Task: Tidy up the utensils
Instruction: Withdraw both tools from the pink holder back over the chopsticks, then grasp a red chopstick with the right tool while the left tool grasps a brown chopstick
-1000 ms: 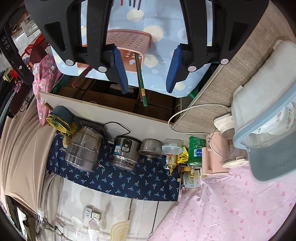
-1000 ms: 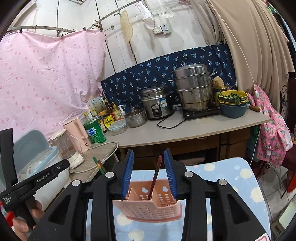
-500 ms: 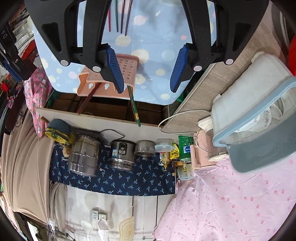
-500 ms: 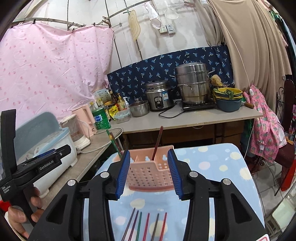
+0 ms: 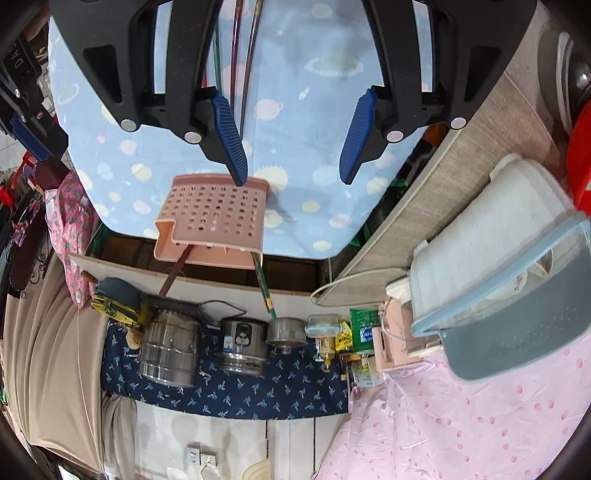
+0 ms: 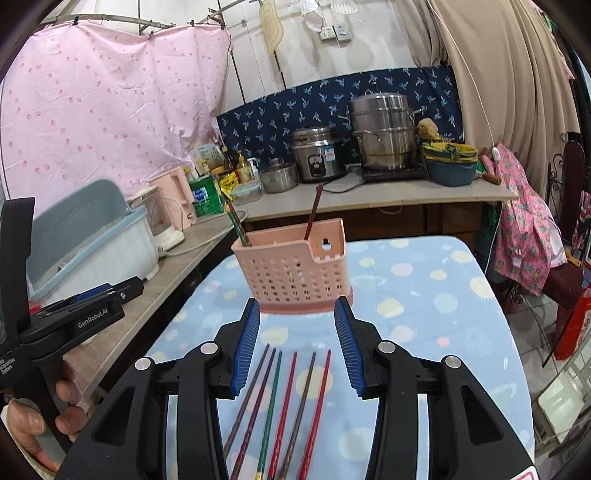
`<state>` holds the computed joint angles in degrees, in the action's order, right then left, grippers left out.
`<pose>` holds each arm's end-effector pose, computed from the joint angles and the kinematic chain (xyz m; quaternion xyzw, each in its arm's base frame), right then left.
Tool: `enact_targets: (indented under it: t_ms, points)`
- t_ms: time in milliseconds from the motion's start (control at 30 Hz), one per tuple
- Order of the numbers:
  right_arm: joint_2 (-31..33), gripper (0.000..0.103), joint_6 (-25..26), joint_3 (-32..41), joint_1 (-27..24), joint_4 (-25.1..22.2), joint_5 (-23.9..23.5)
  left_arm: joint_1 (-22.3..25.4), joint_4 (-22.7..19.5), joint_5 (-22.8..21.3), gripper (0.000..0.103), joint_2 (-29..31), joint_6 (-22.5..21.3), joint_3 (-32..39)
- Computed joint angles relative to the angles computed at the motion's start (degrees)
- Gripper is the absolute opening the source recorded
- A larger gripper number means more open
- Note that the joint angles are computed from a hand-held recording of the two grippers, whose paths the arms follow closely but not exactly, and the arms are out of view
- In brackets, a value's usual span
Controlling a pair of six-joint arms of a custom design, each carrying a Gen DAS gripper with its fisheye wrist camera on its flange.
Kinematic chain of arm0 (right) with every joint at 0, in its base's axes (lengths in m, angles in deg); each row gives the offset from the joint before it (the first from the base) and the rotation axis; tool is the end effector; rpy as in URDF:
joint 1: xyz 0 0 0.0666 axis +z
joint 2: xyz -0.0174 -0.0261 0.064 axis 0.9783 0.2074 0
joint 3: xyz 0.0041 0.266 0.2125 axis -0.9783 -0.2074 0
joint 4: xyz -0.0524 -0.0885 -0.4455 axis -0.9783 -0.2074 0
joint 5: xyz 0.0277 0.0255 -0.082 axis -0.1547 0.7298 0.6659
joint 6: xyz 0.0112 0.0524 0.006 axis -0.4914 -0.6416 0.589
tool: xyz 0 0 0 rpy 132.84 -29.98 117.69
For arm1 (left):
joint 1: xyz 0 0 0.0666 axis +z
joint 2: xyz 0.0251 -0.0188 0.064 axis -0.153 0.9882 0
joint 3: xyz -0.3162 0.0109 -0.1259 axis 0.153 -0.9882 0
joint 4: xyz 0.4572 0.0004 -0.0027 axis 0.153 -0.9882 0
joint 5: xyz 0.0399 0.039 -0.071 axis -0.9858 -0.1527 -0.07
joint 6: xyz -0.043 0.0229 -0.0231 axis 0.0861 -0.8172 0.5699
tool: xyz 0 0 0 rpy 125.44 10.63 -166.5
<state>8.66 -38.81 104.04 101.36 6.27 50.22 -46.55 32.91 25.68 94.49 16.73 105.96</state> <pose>0.3043 0.1224 0.4422 0.0401 0.8622 0.1031 0.4944 0.3604 -0.2574 0.4677 -0.0043 0.8883 -0.0075 0.4592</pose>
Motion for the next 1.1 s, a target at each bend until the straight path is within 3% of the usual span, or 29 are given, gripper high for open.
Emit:
enact_targets:
  t_ms: [233, 600, 900, 1100]
  points:
    - [-3.34, 0.041, -0.87, -4.78, 3.69, -4.48, 3.03, -0.63, -3.02, 1.3, 0.049, -2.95, 2.84, -5.51]
    - [-6.18, 0.041, -5.48, -11.99, 8.42, -10.44, 3.39, -2.33, -5.08, 4.92, 0.049, -6.63, 5.52, -14.15]
    - [-5.52, 0.04, -7.01, -14.36, 9.78, -11.56, 2.81, -3.64, -6.91, 7.27, 0.05, -8.16, 7.08, -18.15]
    - [-4.48, 0.031, -6.85, -14.63, 10.17, -11.41, 2.23, -4.14, -7.22, 8.0, 0.05, -8.42, 7.36, -19.51]
